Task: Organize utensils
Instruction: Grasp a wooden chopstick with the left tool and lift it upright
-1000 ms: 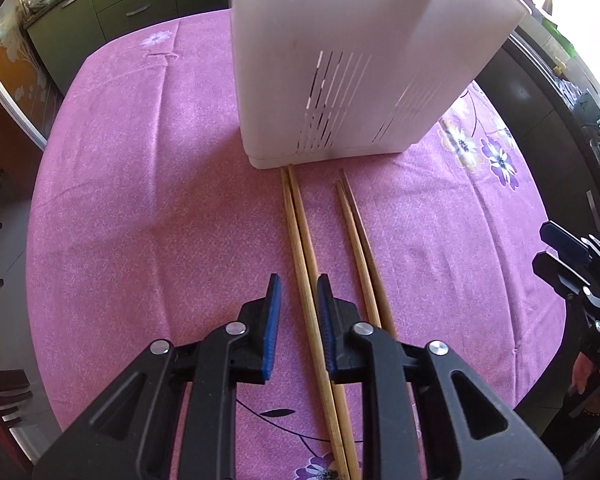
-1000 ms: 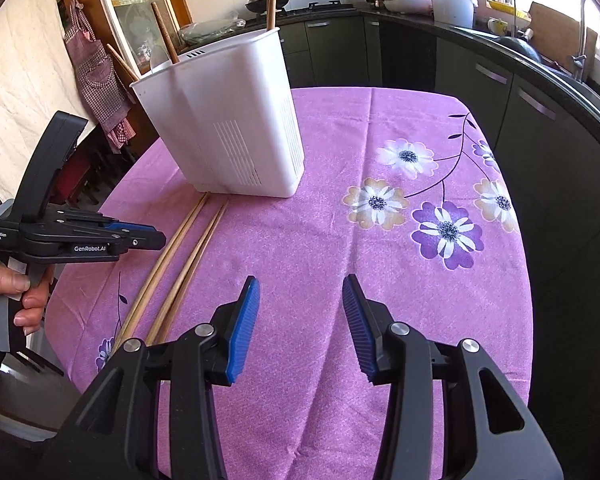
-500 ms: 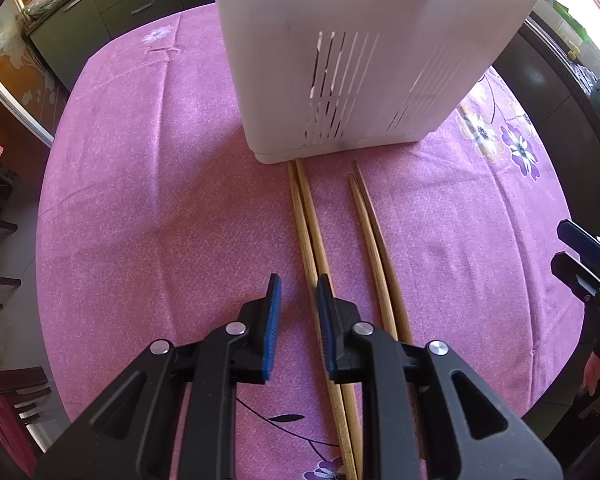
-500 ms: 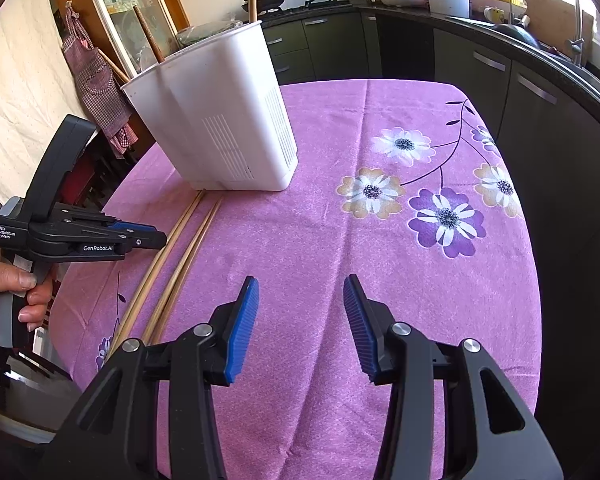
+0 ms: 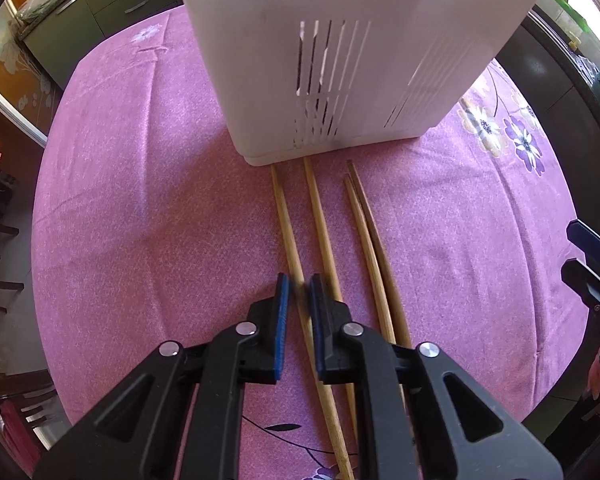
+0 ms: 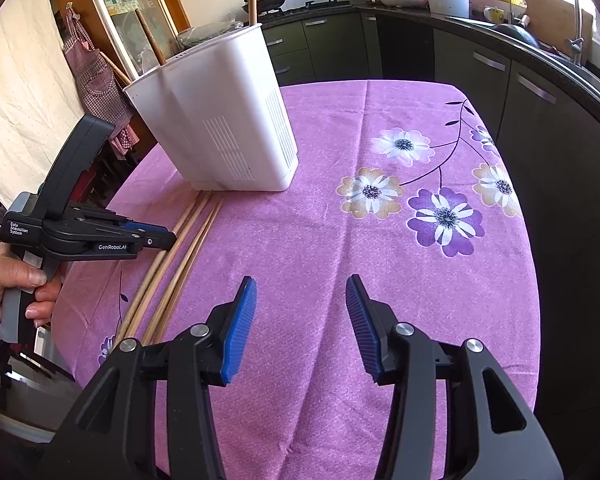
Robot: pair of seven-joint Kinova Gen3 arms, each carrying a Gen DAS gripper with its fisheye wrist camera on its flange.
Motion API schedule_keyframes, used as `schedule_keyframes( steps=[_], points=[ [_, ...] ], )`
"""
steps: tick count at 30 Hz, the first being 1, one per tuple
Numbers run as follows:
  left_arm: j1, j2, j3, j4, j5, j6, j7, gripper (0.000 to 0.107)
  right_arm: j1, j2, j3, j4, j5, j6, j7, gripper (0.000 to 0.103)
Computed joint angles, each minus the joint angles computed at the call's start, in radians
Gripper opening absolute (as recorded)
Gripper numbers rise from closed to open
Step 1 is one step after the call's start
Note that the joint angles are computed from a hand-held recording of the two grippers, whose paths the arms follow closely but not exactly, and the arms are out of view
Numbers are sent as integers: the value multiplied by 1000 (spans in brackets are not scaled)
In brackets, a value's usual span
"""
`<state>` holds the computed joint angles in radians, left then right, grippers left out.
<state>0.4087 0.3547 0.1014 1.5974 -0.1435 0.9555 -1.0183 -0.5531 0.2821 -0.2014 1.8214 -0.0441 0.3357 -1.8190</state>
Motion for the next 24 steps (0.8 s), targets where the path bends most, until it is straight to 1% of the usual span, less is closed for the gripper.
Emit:
schedule_keyframes(
  steps=[3, 5, 9, 13, 15, 16, 20, 22, 24],
  points=[
    [-34, -22, 4, 32, 40, -28, -24, 7, 3, 0, 1, 1, -4, 2, 0, 47],
    [-46, -40, 2, 51, 50, -49, -29, 7, 10, 1, -3, -1, -10, 4, 4, 47],
    [-72, -112, 1, 117, 63, -100, -44, 7, 5, 1, 3, -6, -6, 14, 2, 47],
    [-80, -211, 6, 173, 46, -130, -30, 7, -5, -6, 12, -6, 5, 14, -12, 47],
    [-70, -268, 12, 201, 11, -143, -2, 6, -13, -11, 19, -6, 14, 15, -25, 47],
    [-79, -294, 20, 209, 0, -144, 3, 3, -16, -12, 22, -8, 20, 18, -30, 47],
    [-109, -388, 40, 244, 16, -151, -13, 2, -35, -16, 29, -17, 46, 30, -52, 47],
    [-113, -414, 66, 258, -7, -155, 14, 2, -45, -18, 30, -20, 60, 34, -61, 47],
    [-120, -426, 76, 256, -5, -144, 6, 2, -59, -16, 34, -30, 76, 45, -75, 47]
  ],
)
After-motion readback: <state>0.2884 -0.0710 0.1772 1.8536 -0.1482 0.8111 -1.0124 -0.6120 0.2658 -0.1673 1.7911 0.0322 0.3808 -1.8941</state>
